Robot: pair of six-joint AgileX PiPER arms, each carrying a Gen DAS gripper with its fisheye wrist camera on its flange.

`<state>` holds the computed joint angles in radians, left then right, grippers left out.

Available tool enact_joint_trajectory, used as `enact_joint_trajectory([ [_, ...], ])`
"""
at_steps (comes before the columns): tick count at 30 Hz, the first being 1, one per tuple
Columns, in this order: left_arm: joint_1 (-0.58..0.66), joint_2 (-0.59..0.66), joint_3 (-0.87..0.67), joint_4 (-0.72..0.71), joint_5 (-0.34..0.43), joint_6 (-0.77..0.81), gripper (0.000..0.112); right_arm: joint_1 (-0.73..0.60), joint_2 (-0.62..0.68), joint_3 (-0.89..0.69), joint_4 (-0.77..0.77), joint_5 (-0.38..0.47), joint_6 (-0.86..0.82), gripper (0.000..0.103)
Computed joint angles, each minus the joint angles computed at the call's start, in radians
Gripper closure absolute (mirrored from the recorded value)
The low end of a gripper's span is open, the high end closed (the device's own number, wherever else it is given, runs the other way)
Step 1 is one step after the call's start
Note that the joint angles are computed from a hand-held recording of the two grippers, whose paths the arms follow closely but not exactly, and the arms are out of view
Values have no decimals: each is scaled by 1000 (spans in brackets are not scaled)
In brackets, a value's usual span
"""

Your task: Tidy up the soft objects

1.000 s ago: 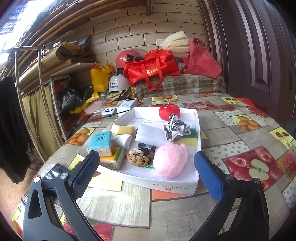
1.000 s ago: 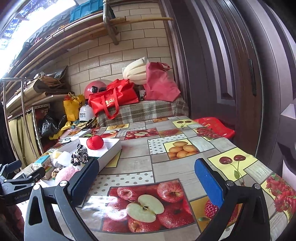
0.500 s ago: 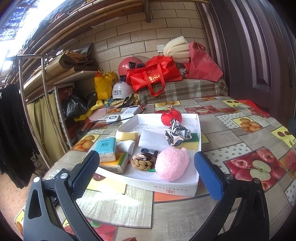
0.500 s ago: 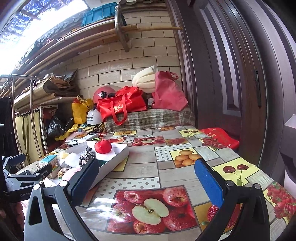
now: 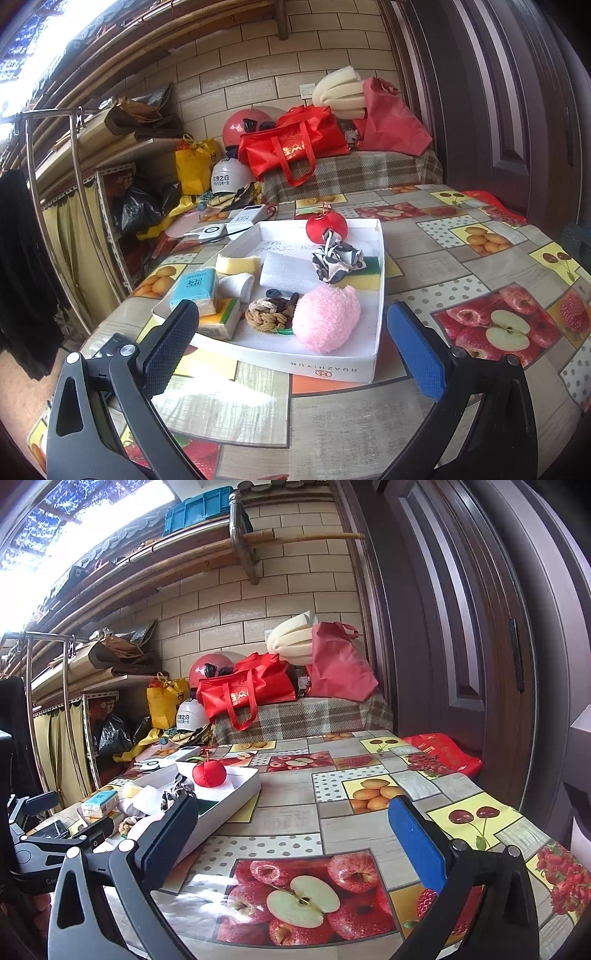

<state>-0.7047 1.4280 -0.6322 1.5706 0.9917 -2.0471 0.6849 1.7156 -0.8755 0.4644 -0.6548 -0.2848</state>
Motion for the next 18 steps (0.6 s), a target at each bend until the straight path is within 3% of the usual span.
enact_joint_trajectory([
  [18, 32, -30, 15, 22, -78, -8, 9, 6, -1, -1, 12, 1, -9, 0],
])
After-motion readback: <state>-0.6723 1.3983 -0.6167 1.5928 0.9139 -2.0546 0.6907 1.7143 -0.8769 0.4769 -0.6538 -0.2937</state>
